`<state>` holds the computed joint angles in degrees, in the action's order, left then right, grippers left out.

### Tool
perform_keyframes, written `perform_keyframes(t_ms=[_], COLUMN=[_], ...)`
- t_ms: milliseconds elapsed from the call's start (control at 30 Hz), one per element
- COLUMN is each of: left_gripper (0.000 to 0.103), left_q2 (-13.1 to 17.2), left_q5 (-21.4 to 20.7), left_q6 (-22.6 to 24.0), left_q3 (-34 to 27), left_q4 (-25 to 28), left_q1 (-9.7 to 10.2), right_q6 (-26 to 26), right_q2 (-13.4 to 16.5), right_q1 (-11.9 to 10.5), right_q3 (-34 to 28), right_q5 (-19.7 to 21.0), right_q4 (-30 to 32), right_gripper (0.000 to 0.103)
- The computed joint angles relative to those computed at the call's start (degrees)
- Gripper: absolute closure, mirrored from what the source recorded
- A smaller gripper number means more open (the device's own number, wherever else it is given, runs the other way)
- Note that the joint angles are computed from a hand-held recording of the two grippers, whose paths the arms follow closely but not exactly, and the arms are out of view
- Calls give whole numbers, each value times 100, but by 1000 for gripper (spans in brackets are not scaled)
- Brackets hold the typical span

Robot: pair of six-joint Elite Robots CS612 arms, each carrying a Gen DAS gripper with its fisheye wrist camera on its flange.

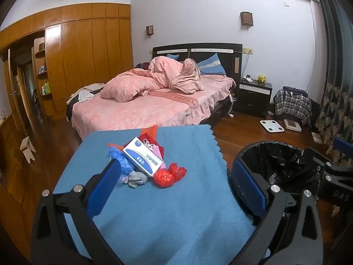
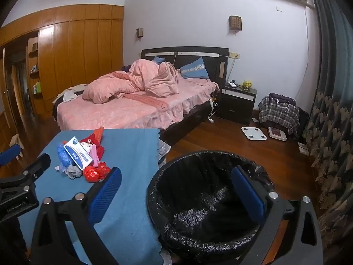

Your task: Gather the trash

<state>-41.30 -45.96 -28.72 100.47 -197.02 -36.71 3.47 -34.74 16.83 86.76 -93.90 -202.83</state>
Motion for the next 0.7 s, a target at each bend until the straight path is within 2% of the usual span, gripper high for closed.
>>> perform_keyframes(t_ms=[700], left_gripper=[5], left_q2=[-9], left_q5=[-4], left_q6=[-9], left_q3=[-1], left_q4=[42], left_q1=[-1], right_q6=[-7], right_q2=[17], right_q1=[5], right_q3=[-13], right_q5=[-10], right_q4=[-16], right_gripper=[6])
